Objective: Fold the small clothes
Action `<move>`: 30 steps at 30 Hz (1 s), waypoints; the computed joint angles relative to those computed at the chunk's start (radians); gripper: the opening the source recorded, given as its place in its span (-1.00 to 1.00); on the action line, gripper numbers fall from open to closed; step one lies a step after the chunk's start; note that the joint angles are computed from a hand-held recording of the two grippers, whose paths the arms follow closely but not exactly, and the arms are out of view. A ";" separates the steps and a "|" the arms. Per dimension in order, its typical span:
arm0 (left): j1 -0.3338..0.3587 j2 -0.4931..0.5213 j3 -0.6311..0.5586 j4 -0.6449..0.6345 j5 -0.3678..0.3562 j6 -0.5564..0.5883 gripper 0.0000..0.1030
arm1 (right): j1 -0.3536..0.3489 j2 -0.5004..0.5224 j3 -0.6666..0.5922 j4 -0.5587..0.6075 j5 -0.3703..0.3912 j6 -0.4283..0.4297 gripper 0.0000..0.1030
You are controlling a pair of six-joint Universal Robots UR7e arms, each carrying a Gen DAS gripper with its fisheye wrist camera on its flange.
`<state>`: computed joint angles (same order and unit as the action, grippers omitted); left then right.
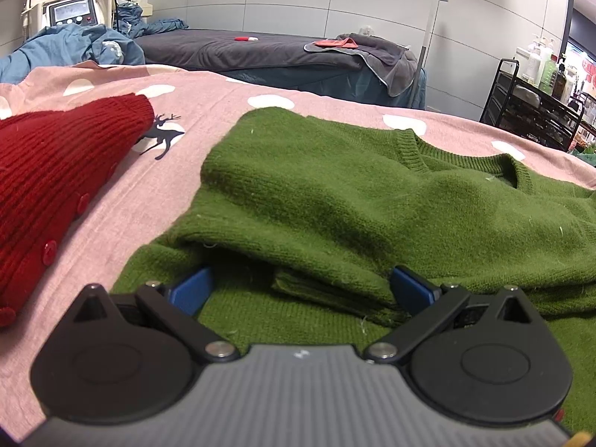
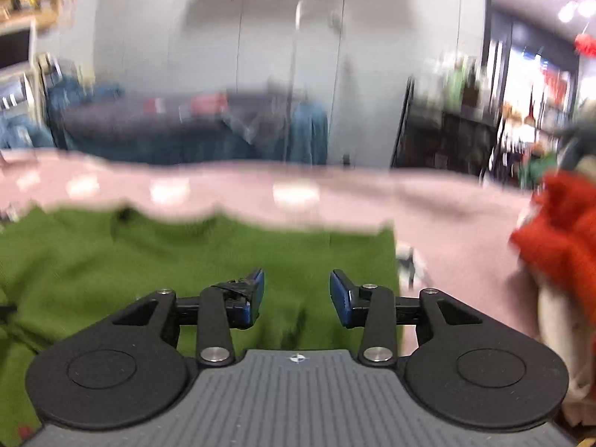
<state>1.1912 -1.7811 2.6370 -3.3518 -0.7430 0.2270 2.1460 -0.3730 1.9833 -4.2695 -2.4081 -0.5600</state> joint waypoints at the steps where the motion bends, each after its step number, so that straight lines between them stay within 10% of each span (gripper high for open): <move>1: 0.000 0.001 0.000 -0.001 0.000 0.000 1.00 | 0.003 -0.007 0.020 -0.017 0.042 -0.014 0.35; 5: 0.000 0.001 0.000 -0.001 0.000 0.000 1.00 | -0.011 -0.041 0.093 0.127 0.162 -0.017 0.35; 9: -0.001 0.001 0.000 -0.001 0.002 0.000 1.00 | -0.026 -0.035 0.096 0.280 0.096 0.004 0.37; 14: -0.002 0.001 0.001 0.000 0.003 -0.001 1.00 | -0.002 -0.069 0.118 0.288 0.089 0.054 0.48; 16: -0.003 0.000 0.001 0.001 0.004 -0.002 1.00 | 0.019 -0.084 0.149 0.238 0.119 0.093 1.00; 30: -0.005 -0.001 0.001 0.002 0.006 -0.004 1.00 | 0.157 -0.186 0.460 0.181 0.046 0.264 1.00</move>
<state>1.1860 -1.7817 2.6383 -3.3499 -0.7370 0.2233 2.3025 -0.5595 2.4436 -4.0887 -2.3618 -0.2958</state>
